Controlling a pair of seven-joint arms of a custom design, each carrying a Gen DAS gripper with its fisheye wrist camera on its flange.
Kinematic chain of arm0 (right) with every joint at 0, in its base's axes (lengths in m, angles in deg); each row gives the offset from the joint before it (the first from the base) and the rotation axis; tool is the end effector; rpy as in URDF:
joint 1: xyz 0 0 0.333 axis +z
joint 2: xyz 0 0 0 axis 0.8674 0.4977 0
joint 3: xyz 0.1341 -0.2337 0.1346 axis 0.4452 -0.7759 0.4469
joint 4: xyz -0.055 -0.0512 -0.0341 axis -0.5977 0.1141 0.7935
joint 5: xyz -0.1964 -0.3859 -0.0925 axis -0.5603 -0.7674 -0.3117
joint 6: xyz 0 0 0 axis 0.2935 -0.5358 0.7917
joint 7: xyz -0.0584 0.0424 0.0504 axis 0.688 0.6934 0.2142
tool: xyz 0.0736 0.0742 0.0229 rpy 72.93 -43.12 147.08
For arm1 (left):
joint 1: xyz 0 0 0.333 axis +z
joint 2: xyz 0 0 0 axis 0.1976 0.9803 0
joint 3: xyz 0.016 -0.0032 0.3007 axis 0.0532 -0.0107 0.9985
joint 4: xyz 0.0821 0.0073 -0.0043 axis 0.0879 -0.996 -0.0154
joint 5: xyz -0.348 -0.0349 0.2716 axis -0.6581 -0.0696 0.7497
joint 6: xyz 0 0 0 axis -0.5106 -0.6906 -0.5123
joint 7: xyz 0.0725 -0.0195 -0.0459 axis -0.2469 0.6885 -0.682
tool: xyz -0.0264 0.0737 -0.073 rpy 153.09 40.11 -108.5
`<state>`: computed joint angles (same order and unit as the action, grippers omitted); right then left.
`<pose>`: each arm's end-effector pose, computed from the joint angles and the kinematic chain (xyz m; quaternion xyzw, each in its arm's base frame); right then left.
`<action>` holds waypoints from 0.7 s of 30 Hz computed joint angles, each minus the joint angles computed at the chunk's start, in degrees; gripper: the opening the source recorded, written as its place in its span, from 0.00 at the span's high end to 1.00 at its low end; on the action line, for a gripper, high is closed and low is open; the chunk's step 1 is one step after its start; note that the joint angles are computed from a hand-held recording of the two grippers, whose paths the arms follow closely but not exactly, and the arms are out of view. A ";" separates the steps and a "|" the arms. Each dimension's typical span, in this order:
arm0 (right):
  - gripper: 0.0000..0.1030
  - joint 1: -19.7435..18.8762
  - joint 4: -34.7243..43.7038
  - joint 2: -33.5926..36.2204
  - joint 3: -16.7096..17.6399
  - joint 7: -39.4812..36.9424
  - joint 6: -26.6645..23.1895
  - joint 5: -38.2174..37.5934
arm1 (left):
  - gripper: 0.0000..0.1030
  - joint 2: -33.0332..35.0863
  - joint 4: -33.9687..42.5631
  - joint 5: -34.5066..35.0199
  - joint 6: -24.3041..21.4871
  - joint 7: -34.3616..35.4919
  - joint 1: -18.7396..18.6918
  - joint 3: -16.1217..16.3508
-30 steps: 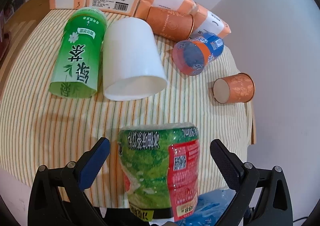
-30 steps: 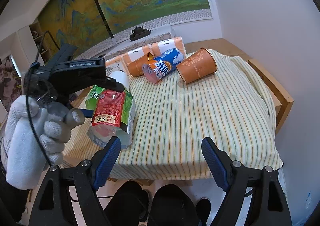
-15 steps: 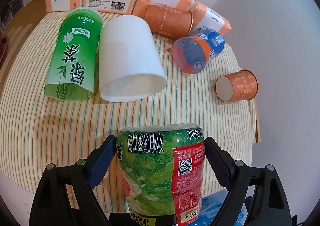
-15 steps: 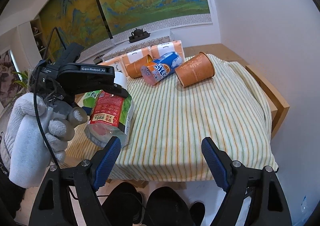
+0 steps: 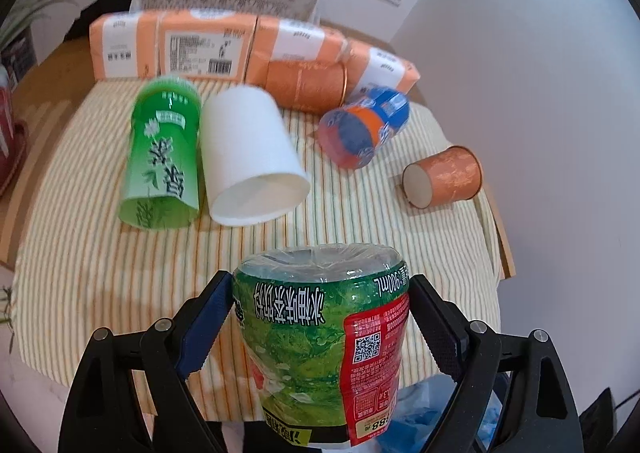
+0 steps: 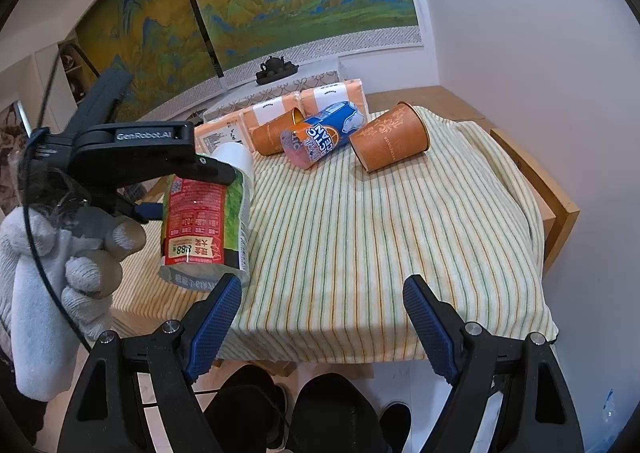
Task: Flip cup upside down
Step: 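Rotate the held jar with the left tool to stand it on end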
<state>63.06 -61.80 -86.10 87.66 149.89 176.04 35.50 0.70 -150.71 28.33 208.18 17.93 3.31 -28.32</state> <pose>0.4457 0.2828 0.4798 -0.5765 0.6929 -0.2215 0.3722 0.6309 -0.2250 0.5112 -0.6277 0.7149 -0.3067 0.0279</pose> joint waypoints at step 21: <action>0.23 1.18 0.33 0.48 -0.75 2.36 -1.55 -0.99 | 0.13 -1.16 -8.33 16.72 26.25 -3.77 -2.50 -0.15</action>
<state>64.24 -61.47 -85.61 86.91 152.25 174.49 34.52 -0.46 -159.04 45.05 234.44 14.15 0.81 -28.46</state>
